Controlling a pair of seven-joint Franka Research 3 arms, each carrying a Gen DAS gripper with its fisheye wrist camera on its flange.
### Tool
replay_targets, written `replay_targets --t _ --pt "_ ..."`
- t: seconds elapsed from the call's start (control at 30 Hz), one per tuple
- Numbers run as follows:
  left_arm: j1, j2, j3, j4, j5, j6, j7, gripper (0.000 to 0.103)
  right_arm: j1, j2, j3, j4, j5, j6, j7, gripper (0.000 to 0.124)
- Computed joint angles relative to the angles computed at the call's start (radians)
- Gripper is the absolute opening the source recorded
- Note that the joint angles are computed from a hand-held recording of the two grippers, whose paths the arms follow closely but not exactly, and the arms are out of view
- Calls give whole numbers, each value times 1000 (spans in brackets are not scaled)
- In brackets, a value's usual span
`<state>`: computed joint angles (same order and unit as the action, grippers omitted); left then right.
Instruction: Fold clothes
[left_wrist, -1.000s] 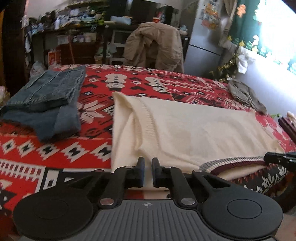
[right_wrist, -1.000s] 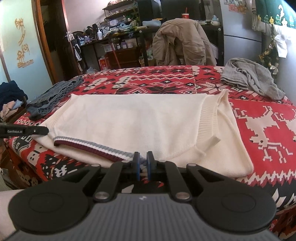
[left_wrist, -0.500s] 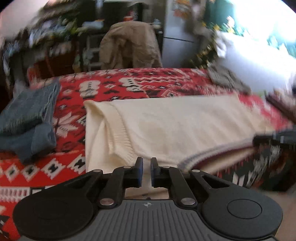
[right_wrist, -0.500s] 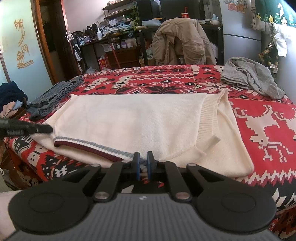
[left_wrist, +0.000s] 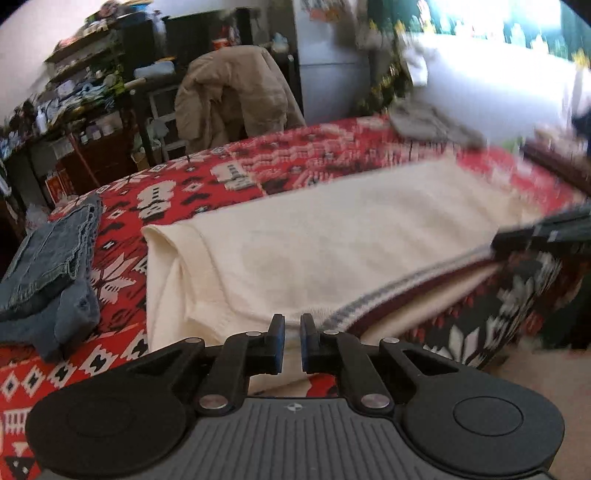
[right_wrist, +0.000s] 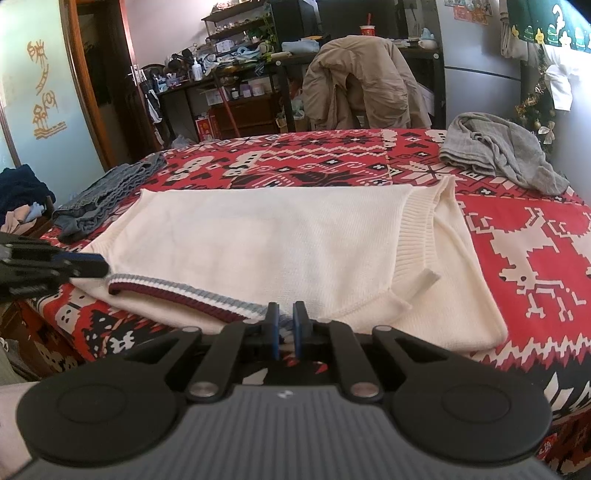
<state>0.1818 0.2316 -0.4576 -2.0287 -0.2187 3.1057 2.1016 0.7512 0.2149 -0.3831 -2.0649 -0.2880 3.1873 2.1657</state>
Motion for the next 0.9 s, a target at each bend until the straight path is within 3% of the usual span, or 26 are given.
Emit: replay_targets --t 0.07,0.13,0.3,0.4,0.43,0.53,0.67,0.8,0.9 --pt "-7 -9 9 -15 18 10 -2 7 -4 0 5 1 3 -1 -4 8" --pt "25 -20 -20 -25 -15 -9 17 7 -6 1 6 -3 8 8 -3 8" --pt "58 -48 -56 -44 -171 -26 105 7 31 6 -26 -8 53 23 -25 8" --pt "104 -51 -122 -34 -339 -20 229 7 66 -1 -62 -9 53 11 -20 9" --pt "121 -49 -146 -24 -402 -23 271 7 101 -4 -103 -14 38 15 7 9" --pt "150 -38 -200 6 -556 -27 400 7 279 -4 -311 -38 -19 33 119 9" --pt "63 -3 -128 47 -538 -20 396 7 467 27 -539 -41 -22 33 178 9" --pt "-61 27 11 64 -380 -21 254 9 468 61 -562 -12 14 -16 165 9" --pt "-8 30 -43 51 -377 -2 255 10 491 78 -601 -27 1 -6 224 5"
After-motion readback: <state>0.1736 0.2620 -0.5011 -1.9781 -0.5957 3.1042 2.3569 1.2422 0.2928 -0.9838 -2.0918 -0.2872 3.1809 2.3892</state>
